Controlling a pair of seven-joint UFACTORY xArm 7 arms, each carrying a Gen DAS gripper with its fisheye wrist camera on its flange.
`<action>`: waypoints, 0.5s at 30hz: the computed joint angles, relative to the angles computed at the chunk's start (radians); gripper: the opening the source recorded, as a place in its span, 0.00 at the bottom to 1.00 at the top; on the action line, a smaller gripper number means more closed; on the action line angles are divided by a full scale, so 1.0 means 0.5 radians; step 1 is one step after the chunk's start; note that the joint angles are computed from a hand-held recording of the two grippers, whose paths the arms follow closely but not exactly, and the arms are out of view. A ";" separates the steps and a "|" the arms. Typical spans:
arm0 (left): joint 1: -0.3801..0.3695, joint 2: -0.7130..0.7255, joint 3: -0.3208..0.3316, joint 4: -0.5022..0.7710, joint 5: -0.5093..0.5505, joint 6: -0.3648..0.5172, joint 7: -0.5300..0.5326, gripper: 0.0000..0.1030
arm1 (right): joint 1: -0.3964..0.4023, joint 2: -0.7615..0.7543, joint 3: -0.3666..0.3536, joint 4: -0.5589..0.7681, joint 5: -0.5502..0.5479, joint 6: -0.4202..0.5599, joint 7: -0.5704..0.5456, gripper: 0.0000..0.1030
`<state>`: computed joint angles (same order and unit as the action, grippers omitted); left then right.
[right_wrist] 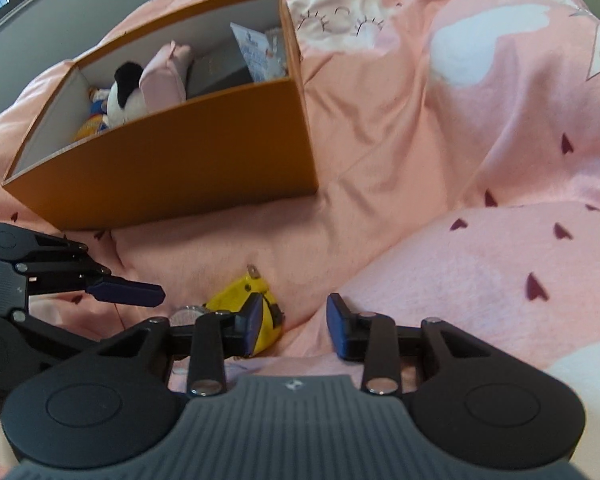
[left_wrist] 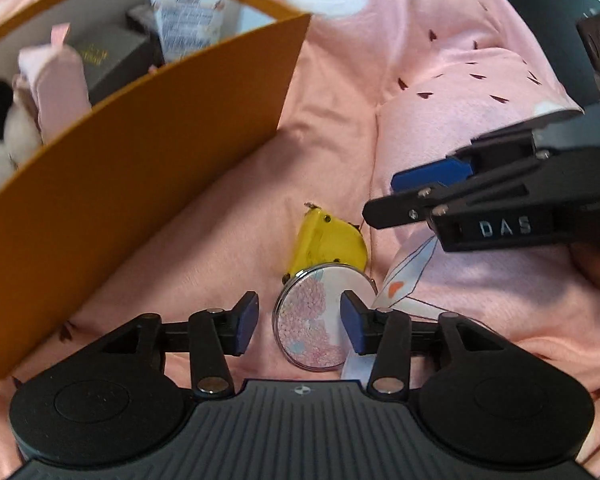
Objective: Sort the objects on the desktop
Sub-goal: 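Grasp the round mirror with the left tool while the right approaches the yellow tape measure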
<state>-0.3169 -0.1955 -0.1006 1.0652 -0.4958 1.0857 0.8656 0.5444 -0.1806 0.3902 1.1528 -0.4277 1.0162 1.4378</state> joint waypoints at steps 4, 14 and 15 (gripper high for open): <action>0.006 0.047 -0.008 0.024 0.011 0.042 -0.065 0.53 | 0.009 0.039 0.000 0.026 0.002 0.022 -0.022 0.37; 0.044 0.191 -0.019 0.127 -0.018 0.217 -0.150 0.64 | 0.079 0.127 -0.011 0.112 -0.101 0.156 0.020 0.37; 0.047 0.206 -0.021 0.136 -0.022 0.231 -0.155 0.65 | 0.082 0.127 -0.016 0.110 -0.102 0.153 0.025 0.38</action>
